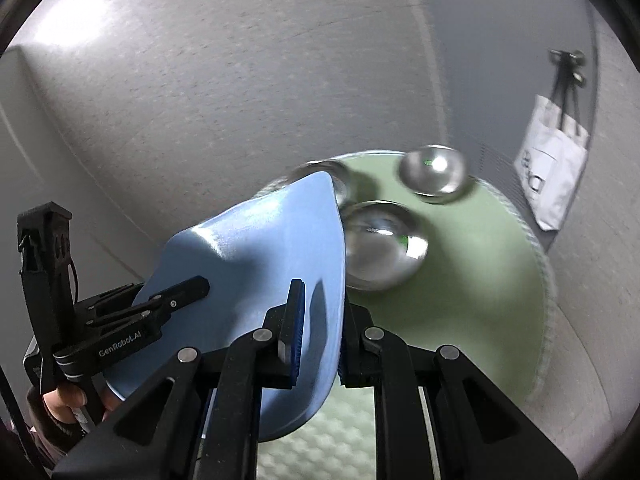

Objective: Organize plates and bowls
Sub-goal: 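Lift the light-blue plate and carry it over the red basket, then lower the blue plate onto the bowl in the basket, open both grippers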

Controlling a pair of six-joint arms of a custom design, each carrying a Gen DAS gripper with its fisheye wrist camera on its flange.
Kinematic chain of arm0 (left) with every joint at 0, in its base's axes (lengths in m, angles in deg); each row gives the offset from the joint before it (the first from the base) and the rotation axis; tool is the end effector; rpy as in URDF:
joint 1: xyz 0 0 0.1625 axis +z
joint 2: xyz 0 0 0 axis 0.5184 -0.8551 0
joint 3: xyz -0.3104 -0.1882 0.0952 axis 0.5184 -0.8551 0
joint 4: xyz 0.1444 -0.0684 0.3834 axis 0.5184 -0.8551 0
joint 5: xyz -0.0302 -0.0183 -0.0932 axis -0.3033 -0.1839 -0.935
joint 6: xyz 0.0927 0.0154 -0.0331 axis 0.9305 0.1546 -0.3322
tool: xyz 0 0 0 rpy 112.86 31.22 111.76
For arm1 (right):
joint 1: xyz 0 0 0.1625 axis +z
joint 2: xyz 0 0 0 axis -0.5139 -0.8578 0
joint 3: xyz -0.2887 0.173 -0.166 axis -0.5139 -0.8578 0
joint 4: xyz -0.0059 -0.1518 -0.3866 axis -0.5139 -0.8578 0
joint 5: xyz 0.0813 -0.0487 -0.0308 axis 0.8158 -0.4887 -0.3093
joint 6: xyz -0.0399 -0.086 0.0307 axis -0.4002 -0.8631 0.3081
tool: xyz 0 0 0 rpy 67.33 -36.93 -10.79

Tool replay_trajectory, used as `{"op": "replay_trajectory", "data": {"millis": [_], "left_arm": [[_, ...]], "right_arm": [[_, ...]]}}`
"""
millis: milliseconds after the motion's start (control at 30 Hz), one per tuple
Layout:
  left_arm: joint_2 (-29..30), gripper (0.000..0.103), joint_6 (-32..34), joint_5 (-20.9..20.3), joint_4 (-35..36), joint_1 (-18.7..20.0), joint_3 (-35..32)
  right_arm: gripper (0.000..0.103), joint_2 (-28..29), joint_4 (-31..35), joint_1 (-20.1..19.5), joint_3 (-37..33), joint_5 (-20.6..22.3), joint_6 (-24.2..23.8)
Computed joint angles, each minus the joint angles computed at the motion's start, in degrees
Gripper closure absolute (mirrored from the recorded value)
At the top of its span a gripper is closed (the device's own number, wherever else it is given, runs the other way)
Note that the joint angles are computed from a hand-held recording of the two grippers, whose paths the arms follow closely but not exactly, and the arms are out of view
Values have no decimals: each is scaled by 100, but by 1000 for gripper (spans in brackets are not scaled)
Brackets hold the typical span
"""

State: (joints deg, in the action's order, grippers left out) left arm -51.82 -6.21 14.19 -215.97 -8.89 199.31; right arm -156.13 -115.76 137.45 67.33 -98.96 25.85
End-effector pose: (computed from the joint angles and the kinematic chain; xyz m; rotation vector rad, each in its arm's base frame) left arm -0.4165 -0.3766 0.1474 0.8240 2.5422 -0.6264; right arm 0.1620 -0.2413 0.3720 0.2555 -2.5392 1.0433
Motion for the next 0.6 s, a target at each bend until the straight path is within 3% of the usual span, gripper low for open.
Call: {"op": "replay_trajectory", "data": {"millis": [267, 467, 600], "left_arm": [[-825, 79, -397, 607, 700, 284, 375], [-1026, 79, -652, 810, 1131, 522, 502], [-886, 79, -790, 697, 1181, 704, 448]], "right_arm": [[90, 2050, -1017, 228, -309, 212, -49], [90, 3092, -1365, 150, -569, 255, -148], [90, 3510, -1408, 129, -716, 105, -199]]}}
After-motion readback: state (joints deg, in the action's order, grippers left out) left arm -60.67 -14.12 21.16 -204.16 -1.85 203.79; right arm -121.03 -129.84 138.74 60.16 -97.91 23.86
